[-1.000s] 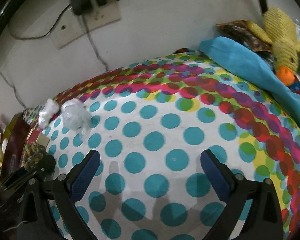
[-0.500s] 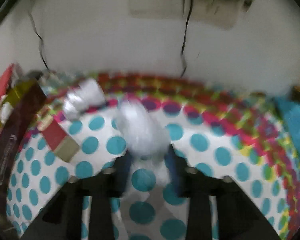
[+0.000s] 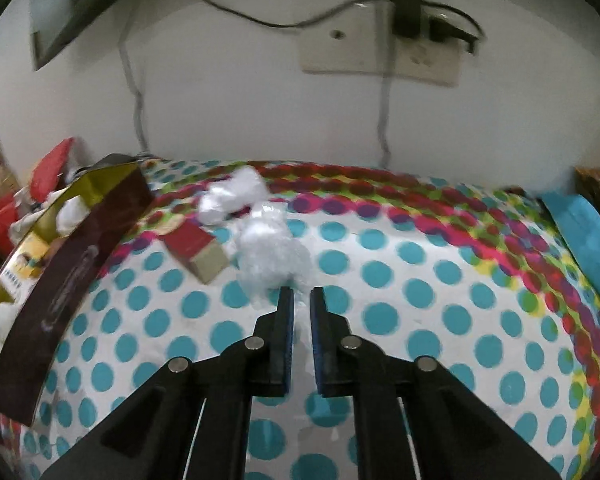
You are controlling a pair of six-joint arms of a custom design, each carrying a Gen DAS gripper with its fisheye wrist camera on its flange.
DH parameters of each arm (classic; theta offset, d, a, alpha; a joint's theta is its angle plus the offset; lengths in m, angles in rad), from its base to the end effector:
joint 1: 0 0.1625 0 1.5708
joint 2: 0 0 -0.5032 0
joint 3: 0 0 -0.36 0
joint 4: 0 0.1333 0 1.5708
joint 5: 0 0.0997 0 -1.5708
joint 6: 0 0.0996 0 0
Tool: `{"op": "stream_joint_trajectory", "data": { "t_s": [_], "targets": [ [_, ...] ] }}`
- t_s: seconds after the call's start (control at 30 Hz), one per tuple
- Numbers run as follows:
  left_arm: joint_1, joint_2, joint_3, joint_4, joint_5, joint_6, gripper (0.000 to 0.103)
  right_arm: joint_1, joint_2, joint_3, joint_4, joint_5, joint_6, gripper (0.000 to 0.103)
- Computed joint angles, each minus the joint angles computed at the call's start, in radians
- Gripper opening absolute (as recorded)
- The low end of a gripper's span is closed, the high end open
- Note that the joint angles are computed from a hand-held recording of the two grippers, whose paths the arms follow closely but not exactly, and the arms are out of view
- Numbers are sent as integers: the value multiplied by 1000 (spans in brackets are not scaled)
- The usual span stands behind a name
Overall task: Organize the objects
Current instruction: 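Grasp the clear plastic bag with the right tool while the left tool lifts the rope ball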
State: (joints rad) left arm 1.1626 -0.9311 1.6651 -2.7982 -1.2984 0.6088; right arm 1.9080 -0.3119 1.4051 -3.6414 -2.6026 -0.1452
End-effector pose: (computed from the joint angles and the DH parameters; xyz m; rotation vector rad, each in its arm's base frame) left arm -0.1313 -0.7069 0.2878 1.2570 2.4502 -0.6518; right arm 0.2908 -0.6849 0.0513 -0.1051 -2.0319 1.1369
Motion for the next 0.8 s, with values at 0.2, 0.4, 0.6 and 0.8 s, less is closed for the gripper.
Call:
{"op": "stream_joint_trajectory", "data": {
  "t_s": [0.2, 0.4, 0.6, 0.8],
  "targets": [
    [6, -17, 17, 16, -10, 10, 56, -23, -26, -41, 92, 179, -91, 94],
    [25, -13, -11, 81, -25, -22, 56, -86, -62, -101, 384, 256, 124, 46],
    [39, -12, -26, 108, -49, -49, 57, -103, -79, -43, 366, 265, 143, 35],
    [31, -22, -4, 87, -49, -44, 57, -55, -53, 29, 153, 161, -18, 32]
  ]
}}
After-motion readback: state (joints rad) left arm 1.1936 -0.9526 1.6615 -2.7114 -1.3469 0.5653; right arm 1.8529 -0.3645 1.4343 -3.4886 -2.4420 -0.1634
